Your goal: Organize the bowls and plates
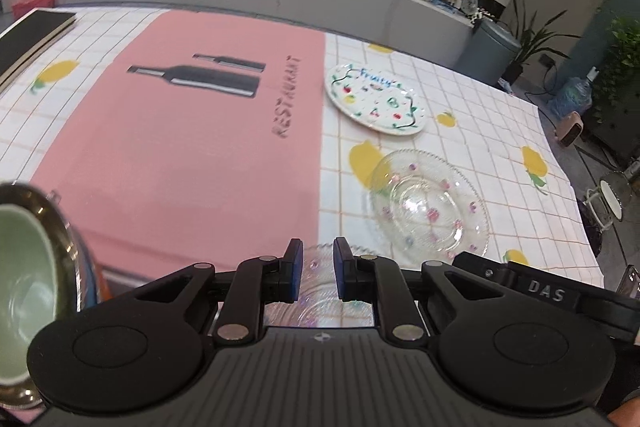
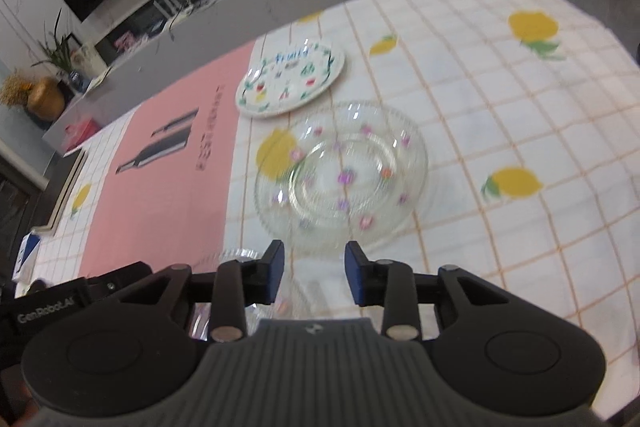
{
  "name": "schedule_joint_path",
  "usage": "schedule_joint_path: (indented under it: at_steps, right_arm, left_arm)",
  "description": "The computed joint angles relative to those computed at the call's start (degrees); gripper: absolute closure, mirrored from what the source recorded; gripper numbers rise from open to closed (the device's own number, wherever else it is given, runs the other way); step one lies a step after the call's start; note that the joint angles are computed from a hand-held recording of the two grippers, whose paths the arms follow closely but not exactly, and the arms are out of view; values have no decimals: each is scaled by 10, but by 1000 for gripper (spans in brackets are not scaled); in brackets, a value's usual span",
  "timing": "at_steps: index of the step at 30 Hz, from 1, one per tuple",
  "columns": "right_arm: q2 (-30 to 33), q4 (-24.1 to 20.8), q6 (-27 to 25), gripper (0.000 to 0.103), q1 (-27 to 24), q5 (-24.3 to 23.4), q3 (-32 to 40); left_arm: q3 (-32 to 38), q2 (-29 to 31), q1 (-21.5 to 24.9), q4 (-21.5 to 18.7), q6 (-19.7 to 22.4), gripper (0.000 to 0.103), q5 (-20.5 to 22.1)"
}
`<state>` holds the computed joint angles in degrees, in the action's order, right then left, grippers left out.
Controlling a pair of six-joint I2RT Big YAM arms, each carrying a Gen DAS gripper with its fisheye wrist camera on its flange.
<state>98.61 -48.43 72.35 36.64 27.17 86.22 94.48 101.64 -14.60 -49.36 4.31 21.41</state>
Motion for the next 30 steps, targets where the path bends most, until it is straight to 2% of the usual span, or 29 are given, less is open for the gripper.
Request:
schedule_joint_path:
  at_steps: [6, 8, 10, 13, 15, 18, 20, 23, 30]
  right_arm:
    - [25, -32, -11, 70, 0, 76, 25]
    - [32, -44, -11, 70, -4, 80, 34]
    - [30, -34, -13, 70, -10, 74, 28]
    - [22, -16, -5, 71, -18, 63, 13]
    - [20, -17, 3, 77, -24, 54, 10]
    - [15, -10, 11, 77, -33, 28, 0]
    - [17, -11, 16, 77, -39, 17, -1]
    - [26, -25, 22, 76, -46, 7, 7]
    - [26, 4, 33, 73, -59, -20, -6]
  left_arm:
    - [4, 9, -9, 23, -1, 84, -1]
    - [-6, 6, -13, 47, -4, 84, -6]
    - [-12, 7, -14, 67, -7, 84, -2]
    - [3, 20, -17, 56, -2, 83, 11]
    - [10, 28, -19, 54, 0, 78, 20]
    - [28, 46, -17, 39, -13, 71, 45]
    - [45, 59, -20, 18, -19, 70, 38]
    - [57, 70, -22, 11, -13, 70, 34]
    - [101, 102, -21, -24, -20, 71, 48]
